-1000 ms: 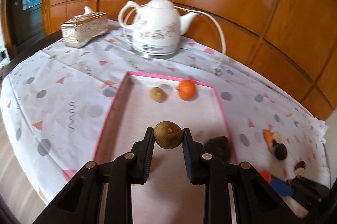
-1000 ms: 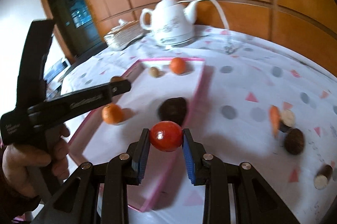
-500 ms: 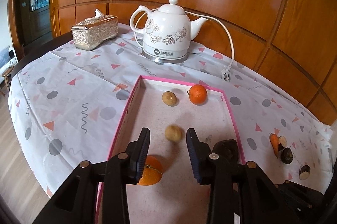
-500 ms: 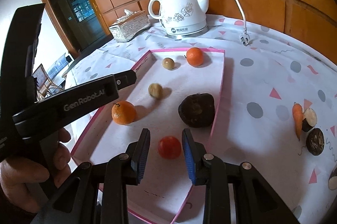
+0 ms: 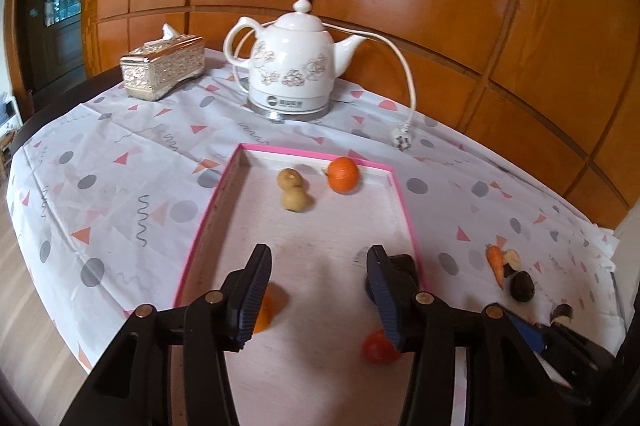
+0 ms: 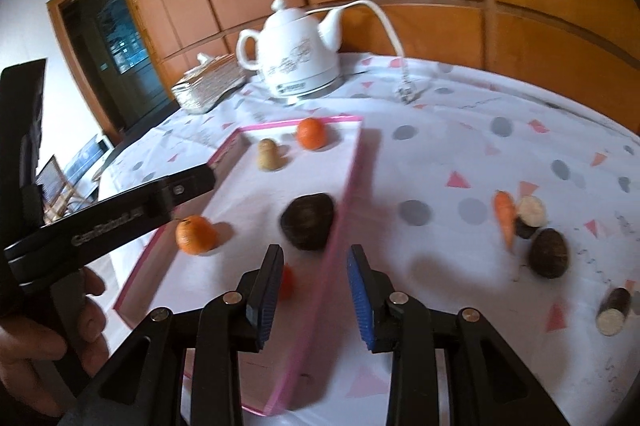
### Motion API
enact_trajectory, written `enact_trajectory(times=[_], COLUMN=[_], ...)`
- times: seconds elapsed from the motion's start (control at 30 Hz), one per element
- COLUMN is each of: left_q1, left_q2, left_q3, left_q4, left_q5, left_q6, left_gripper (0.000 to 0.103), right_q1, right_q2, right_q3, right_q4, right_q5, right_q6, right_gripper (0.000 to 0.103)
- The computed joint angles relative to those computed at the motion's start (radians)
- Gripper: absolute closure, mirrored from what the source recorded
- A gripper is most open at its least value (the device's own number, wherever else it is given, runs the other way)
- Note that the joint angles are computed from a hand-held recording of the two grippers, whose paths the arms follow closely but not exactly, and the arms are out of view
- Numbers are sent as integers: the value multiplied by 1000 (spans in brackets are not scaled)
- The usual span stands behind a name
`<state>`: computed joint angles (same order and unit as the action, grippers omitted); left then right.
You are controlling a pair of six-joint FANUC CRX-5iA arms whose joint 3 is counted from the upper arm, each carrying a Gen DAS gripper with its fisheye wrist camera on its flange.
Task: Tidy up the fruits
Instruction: 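Lower the red tomato into the pink tray and open the right gripper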
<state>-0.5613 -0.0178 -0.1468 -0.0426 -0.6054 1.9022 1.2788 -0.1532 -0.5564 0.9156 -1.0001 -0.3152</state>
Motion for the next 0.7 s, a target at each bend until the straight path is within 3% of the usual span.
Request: enact_trajectory(times=[0.6, 0.7], left_q1=[-105, -121], left_q2=[60, 80], left_q3=[40, 56], left_q4=[140, 154], left_q5=[21, 14], left_q6=[-222, -243], left_gripper=[53, 53], right_q1=[101, 103], right_q2=[-210, -234], right_q3=[-181, -200], right_q4=[-119, -135], right_q5=[-316, -349], right_q6=[-275, -293], right_gripper=[70, 65])
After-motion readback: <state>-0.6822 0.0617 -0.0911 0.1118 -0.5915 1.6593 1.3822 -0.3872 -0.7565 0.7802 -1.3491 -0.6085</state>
